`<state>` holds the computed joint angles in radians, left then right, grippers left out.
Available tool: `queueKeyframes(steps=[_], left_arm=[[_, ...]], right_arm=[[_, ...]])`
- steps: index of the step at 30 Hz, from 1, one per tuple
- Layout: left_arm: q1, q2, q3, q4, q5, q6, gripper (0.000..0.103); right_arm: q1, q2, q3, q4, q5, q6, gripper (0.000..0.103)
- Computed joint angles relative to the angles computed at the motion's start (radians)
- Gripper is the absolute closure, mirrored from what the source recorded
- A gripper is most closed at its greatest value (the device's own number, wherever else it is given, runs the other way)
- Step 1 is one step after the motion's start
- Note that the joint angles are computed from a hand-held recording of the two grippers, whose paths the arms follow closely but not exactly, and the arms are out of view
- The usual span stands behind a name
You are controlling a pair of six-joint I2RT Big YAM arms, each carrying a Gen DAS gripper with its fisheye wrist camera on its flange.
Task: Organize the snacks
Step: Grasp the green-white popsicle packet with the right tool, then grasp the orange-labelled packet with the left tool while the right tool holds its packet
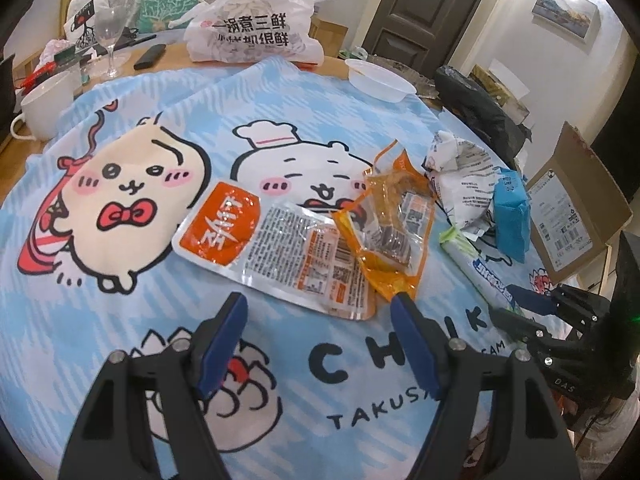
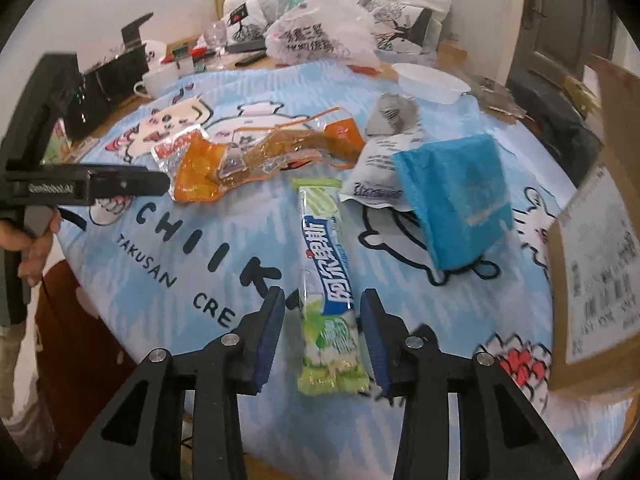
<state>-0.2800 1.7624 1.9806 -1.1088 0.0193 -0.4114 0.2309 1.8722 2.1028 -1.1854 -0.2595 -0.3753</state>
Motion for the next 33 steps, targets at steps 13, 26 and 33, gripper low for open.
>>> queueKeyframes(steps=[13,26,33], left_arm=[[0.021,0.155,0.238,-0.146,-0.121,0.032,0.062],[0.019,0.320,0.501,-0.283,-0.149,0.110,0.037],[0.007,0.239,0.359,-0.215,-0.188,0.153,0.037]], right_arm=[[-0.014,0.030,0.039,-0.014,-0.066,0.005,0.077],[-0.018,0.046,0.060,-0.026,-0.092,-0.004,0.077],[-0.017,0.047,0.061,-0.025,-0.089,-0.010,0.077]])
